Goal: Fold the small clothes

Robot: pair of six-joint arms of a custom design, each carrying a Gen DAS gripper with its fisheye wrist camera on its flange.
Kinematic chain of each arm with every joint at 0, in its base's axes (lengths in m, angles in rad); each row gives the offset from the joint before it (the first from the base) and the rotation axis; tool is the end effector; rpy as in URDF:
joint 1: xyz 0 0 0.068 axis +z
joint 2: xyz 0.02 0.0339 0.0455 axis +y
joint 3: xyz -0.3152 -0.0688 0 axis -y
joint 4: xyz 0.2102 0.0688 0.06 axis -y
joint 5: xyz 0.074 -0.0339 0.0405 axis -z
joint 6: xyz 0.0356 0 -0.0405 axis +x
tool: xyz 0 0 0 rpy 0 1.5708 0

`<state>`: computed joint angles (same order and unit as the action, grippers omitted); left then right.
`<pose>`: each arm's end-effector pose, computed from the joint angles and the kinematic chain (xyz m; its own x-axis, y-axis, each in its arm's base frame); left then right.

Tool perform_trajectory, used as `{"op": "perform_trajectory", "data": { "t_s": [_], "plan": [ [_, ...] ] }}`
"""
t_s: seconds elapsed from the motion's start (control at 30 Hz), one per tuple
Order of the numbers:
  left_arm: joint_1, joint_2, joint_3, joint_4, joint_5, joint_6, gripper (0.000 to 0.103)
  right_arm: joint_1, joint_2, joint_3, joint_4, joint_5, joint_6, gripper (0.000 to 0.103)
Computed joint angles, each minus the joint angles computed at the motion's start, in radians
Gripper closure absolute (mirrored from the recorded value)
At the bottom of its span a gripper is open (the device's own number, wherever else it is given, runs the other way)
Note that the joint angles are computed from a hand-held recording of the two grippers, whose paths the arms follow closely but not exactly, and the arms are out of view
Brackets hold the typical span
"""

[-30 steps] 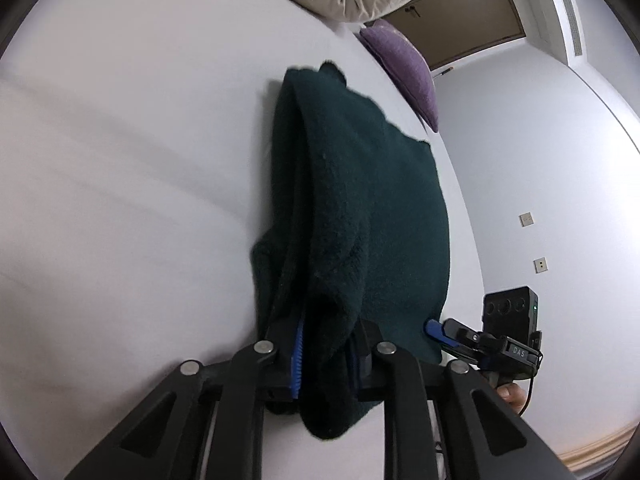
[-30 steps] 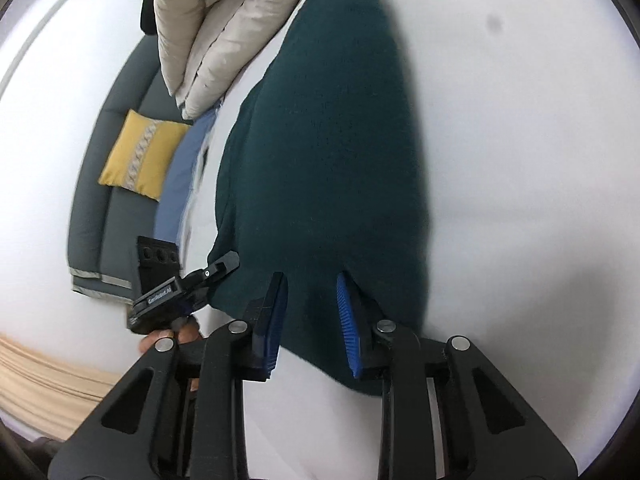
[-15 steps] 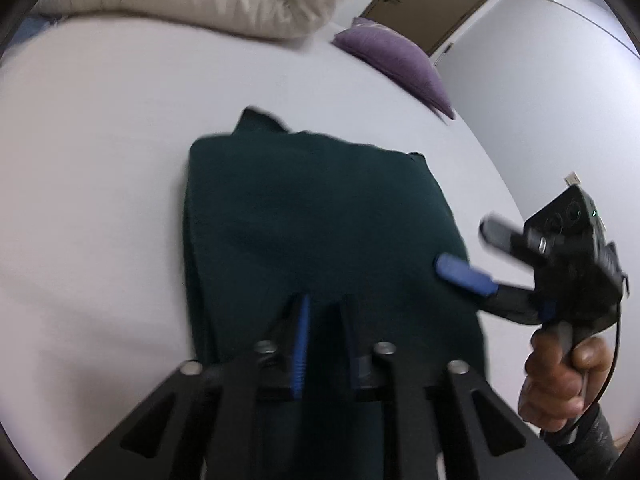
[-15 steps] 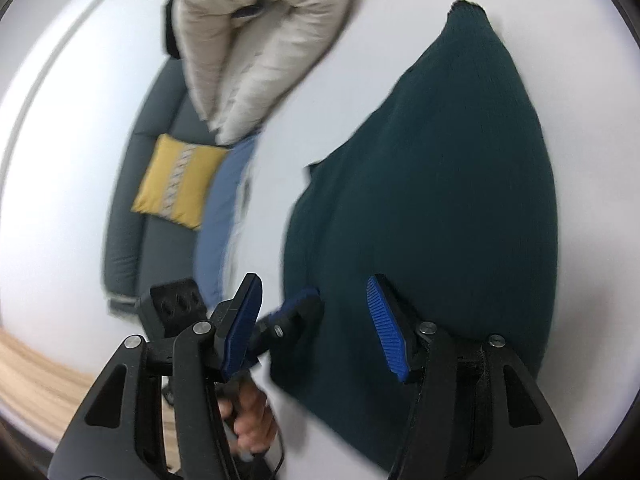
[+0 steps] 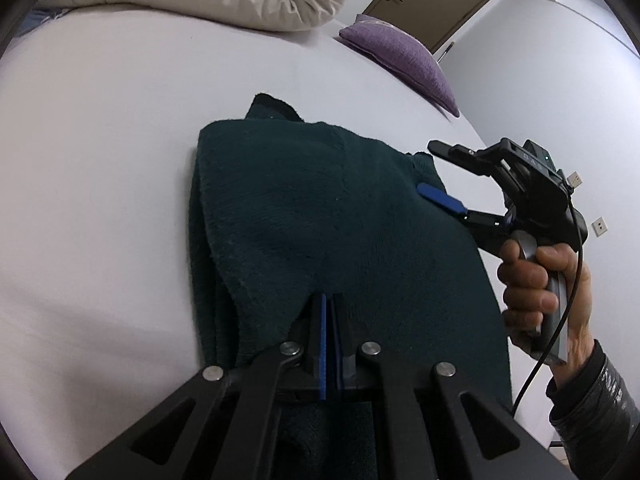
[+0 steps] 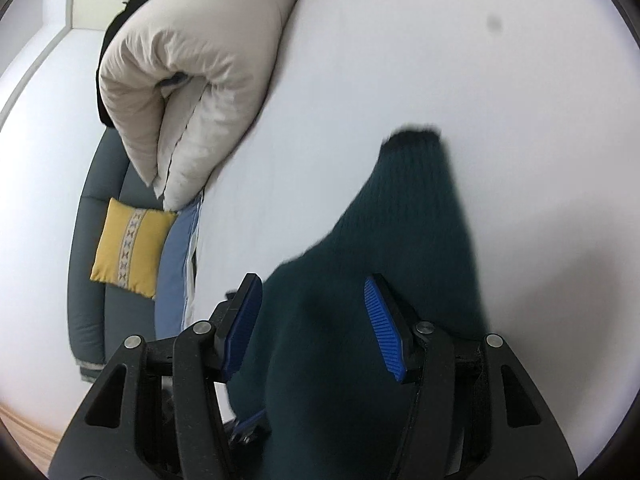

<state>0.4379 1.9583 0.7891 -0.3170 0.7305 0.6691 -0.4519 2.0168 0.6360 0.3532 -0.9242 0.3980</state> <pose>0.2682 0.0993 0.1351 -0.8721 0.1018 -0.4787 0.3521 0.8099 -0.4691 0.2858 -0.1072 0.1211 -0.7518 0.6245 -0.2117 0.1989 0.5208 0.8302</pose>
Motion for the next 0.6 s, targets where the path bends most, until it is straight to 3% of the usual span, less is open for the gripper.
{"op": "perform_trajectory", "data": {
  "t_s": [0.13,0.23,0.3,0.37,0.43,0.5,0.57,0.6],
  "plan": [
    [-0.01,-0.014,-0.04,0.064,-0.019,0.007,0.095,-0.056,0.058,-0.016,0.108,-0.023,0.054,0.065],
    [-0.016,-0.012,-0.049,0.091,-0.022,-0.006,0.095,-0.122,0.017,-0.082,0.155,-0.012,0.067,0.06],
    [-0.026,-0.01,-0.055,0.117,-0.025,-0.021,0.095,-0.184,-0.041,-0.124,0.098,-0.071,-0.011,0.055],
    [-0.026,-0.013,-0.066,0.131,-0.028,-0.023,0.095,-0.233,-0.107,-0.142,-0.05,-0.169,-0.17,0.054],
    [-0.038,-0.016,-0.072,0.151,-0.034,-0.04,0.095,-0.269,-0.17,-0.141,-0.291,-0.265,-0.399,0.046],
    [-0.038,-0.019,-0.076,0.154,-0.036,-0.041,0.095,-0.299,-0.198,-0.134,-0.616,-0.342,-0.733,0.038],
    [-0.036,-0.025,-0.087,0.163,-0.04,-0.039,0.095,-0.299,-0.18,-0.153,-0.86,-0.356,-1.03,0.034],
    [-0.043,-0.026,-0.089,0.171,-0.042,-0.047,0.095,-0.285,-0.186,-0.195,-0.88,-0.339,-1.089,0.034]
  ]
}}
